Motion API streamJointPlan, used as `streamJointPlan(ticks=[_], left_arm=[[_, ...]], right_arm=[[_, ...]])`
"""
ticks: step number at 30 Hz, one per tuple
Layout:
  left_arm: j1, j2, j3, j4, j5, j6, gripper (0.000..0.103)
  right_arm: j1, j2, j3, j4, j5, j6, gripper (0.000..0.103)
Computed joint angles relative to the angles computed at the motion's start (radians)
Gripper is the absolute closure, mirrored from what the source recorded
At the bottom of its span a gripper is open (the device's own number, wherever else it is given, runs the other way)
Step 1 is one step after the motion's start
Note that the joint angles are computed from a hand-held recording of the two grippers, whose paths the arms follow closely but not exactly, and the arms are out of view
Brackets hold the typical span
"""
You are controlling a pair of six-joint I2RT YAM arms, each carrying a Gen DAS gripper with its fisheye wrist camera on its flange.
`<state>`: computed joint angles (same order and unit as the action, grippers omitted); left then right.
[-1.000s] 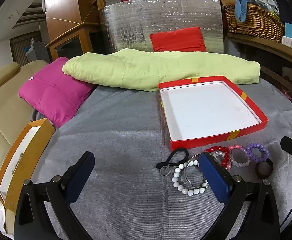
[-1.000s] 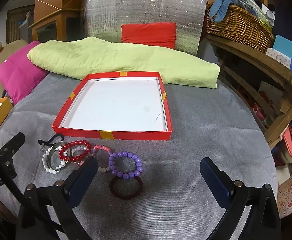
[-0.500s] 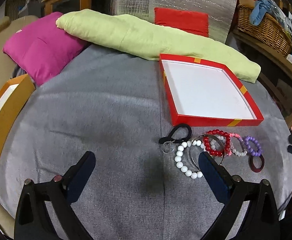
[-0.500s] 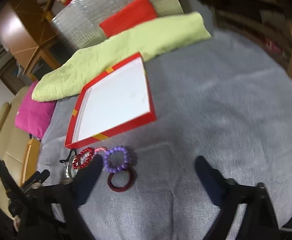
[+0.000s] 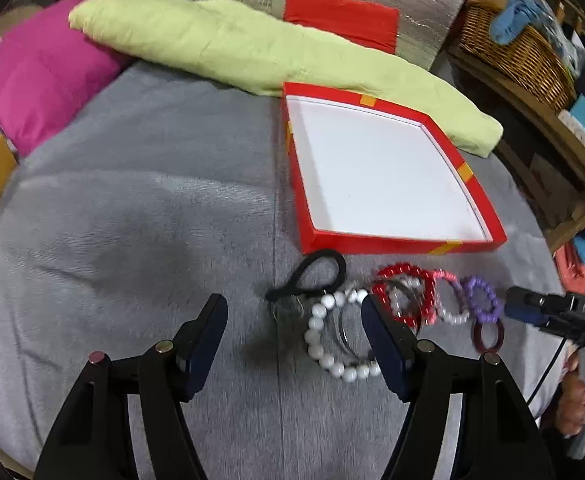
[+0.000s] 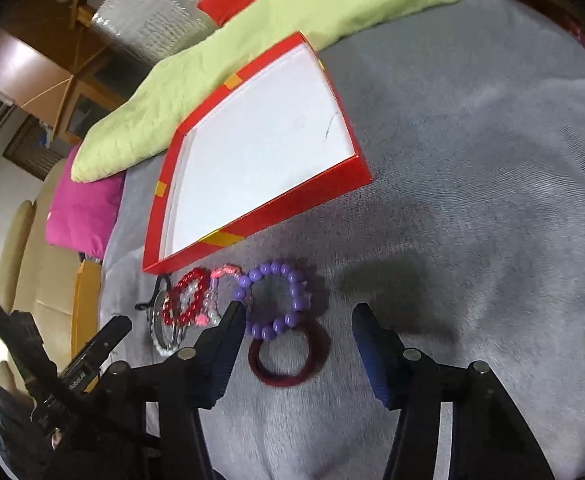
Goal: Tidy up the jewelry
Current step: 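Grasp the black hair tie with the left tool while the right tool grasps the purple bead bracelet, then carry the hair tie into the box with the left tool while the right tool drops the purple bracelet there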
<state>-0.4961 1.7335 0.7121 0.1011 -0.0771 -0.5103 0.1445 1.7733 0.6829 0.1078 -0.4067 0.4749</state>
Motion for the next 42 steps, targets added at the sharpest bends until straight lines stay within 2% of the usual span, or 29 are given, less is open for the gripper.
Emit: streamJointPlan(ticks=[3, 5, 8, 12, 13, 15, 17, 19, 22, 25, 33, 37, 42], left_arm=[[0.059, 0.031, 0.02, 0.025, 0.08, -0.007, 0.036], [0.079, 0.055, 0.033, 0.035, 0.129, -0.005, 0.05], [0.09, 0.094, 0.055, 0.03, 0.197, -0.004, 0.067], [0.091, 0.123, 0.068, 0.048, 0.233, 0.005, 0.079], [0.095, 0.129, 0.068, 0.054, 0.244, 0.004, 0.084], [0.098, 0.14, 0.074, 0.059, 0.255, 0.002, 0.085], [0.096, 0.148, 0.077, 0.066, 0.254, 0.005, 0.087], [0.095, 0.157, 0.082, 0.072, 0.25, 0.011, 0.088], [0.093, 0.158, 0.077, 0.083, 0.246, 0.018, 0.091], [0.09, 0.13, 0.05, 0.103, 0.244, 0.026, 0.092], [0.107, -0.025, -0.057, 0.172, 0.249, 0.051, 0.092], [0.112, -0.105, -0.106, 0.226, 0.282, 0.068, 0.092], [0.082, -0.111, -0.095, 0.285, 0.256, 0.067, 0.092]], right_arm=[[-0.014, 0.028, 0.03, -0.008, -0.02, 0.011, 0.044], [-0.019, 0.04, 0.046, -0.012, -0.034, 0.018, 0.044], [-0.015, 0.06, 0.079, -0.034, -0.038, 0.018, 0.044], [0.003, 0.081, 0.111, -0.055, -0.014, 0.015, 0.044], [0.01, 0.082, 0.115, -0.055, -0.005, 0.012, 0.047], [0.026, 0.087, 0.124, -0.063, 0.017, 0.001, 0.058], [0.062, 0.093, 0.139, -0.087, 0.074, -0.022, 0.077], [0.095, 0.095, 0.149, -0.106, 0.139, -0.052, 0.091], [0.129, 0.077, 0.134, -0.099, 0.215, -0.082, 0.093], [0.132, 0.052, 0.105, -0.07, 0.227, -0.093, 0.093], [0.103, -0.088, -0.029, 0.087, 0.152, -0.089, 0.093], [0.08, -0.141, -0.081, 0.174, 0.104, -0.063, 0.093], [0.085, -0.15, -0.076, 0.257, 0.082, -0.016, 0.093]])
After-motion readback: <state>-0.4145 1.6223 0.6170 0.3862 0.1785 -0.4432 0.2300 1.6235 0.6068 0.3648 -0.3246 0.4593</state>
